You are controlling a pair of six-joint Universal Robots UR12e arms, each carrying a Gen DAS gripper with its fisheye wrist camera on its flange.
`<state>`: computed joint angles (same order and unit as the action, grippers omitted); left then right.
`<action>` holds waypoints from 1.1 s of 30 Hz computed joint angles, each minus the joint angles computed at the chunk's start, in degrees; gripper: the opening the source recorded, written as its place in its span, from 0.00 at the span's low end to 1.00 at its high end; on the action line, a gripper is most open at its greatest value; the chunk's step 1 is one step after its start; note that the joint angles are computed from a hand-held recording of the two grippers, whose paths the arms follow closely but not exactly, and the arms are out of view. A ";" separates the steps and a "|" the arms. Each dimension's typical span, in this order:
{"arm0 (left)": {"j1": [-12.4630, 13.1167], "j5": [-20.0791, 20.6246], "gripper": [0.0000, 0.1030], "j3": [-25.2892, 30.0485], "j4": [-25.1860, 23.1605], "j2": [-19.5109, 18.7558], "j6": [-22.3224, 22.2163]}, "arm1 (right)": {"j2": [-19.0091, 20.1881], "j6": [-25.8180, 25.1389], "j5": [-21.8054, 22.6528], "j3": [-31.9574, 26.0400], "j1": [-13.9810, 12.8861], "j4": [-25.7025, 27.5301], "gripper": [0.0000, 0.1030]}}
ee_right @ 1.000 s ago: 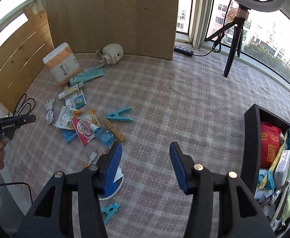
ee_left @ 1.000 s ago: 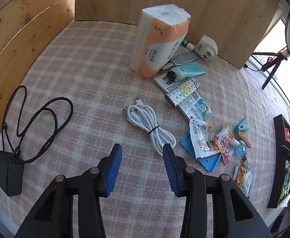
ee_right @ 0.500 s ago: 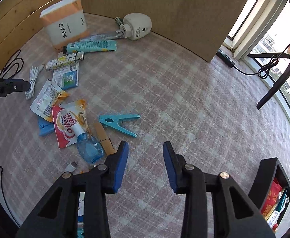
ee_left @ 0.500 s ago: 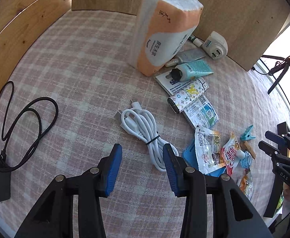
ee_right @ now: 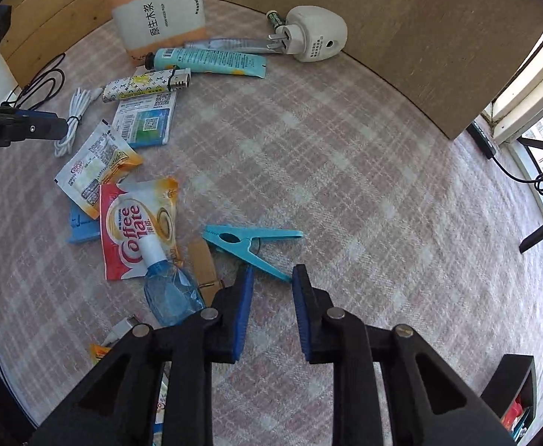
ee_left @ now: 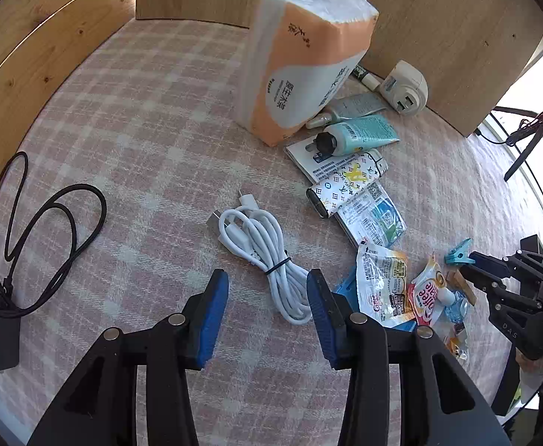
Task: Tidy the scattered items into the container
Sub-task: 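Grasp the white USB cable with the left tool while the right tool grasps the blue clothespin, then carry the white cable and blue clothespin into the black tray and open both tools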
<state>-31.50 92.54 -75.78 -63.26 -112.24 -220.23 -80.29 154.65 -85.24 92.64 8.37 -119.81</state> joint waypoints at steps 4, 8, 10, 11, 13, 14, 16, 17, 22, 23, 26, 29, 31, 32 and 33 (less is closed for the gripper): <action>0.36 0.29 0.43 0.75 -1.41 -0.70 0.53 | 0.07 0.99 1.33 -0.09 -0.16 0.08 0.12; 0.14 0.58 0.43 2.25 -2.77 -1.67 1.02 | -0.13 2.79 3.35 0.11 -0.49 0.29 0.05; 0.15 -0.03 0.39 2.54 -2.30 -2.08 1.18 | -0.24 4.33 4.25 0.29 -0.70 0.08 0.04; -0.06 0.91 0.31 2.89 -2.68 -2.32 1.13 | -0.30 5.05 4.32 0.48 -0.74 -0.35 0.03; -0.24 1.74 0.20 3.26 -2.97 -2.48 0.90 | -0.46 6.26 4.82 0.79 -0.96 -0.87 0.03; -0.19 1.53 0.20 3.03 -2.54 -2.34 0.42 | -0.56 6.97 5.06 0.98 -1.08 -1.13 0.03; -0.12 1.34 0.19 2.40 -1.55 -1.95 -0.23 | -0.84 7.94 5.30 1.40 -1.21 -1.64 0.03; -0.07 1.29 0.17 1.95 -0.99 -1.66 -0.80 | -1.00 8.27 5.47 1.63 -1.26 -1.91 0.03; 0.14 1.35 0.15 0.52 -0.23 -0.30 -3.04 | -2.05 10.38 5.32 2.93 -1.42 -4.48 0.03; 0.11 1.58 0.15 0.38 -0.28 -0.05 -3.37 | -2.27 10.91 5.48 3.14 -1.54 -4.96 0.03; -0.10 2.23 0.15 0.18 -0.08 0.61 -3.34 | -2.98 12.74 5.43 3.78 -1.90 -6.42 0.03; -0.41 2.38 0.15 0.30 0.57 1.19 -3.46 | -4.25 14.31 5.75 4.86 -2.33 -7.52 0.03; -0.76 2.53 0.15 0.40 1.16 1.66 -3.04 | -4.98 15.48 5.51 5.37 -2.51 -8.34 0.03; -1.02 2.52 0.15 0.89 1.41 1.62 -2.71 | -5.53 16.20 5.63 5.76 -2.82 -8.65 0.03; -1.31 2.41 0.15 1.52 1.72 1.46 -2.07 | -6.57 17.37 5.50 6.88 -2.93 -9.44 0.03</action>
